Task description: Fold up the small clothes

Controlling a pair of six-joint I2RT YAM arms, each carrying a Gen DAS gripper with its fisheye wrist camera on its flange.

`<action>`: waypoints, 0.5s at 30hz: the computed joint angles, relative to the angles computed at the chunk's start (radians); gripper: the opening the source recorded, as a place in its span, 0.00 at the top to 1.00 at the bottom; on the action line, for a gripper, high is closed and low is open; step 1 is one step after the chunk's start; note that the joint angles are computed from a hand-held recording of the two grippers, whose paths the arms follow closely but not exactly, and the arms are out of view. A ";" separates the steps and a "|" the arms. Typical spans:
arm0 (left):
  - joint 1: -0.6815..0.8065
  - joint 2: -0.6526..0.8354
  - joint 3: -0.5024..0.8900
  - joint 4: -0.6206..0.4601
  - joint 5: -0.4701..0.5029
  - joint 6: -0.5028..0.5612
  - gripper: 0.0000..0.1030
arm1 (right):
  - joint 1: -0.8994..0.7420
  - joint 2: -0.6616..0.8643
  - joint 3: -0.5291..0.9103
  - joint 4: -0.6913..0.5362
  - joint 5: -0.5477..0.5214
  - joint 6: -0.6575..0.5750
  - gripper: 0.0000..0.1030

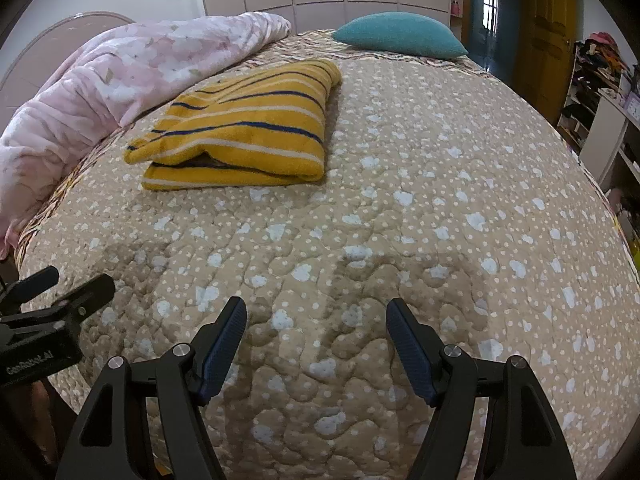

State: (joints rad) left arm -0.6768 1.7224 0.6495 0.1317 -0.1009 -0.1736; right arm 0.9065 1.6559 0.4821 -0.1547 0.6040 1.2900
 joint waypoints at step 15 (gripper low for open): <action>0.034 0.044 0.070 -0.012 0.001 0.028 0.00 | -0.095 0.021 0.113 -0.012 -0.007 -0.217 0.25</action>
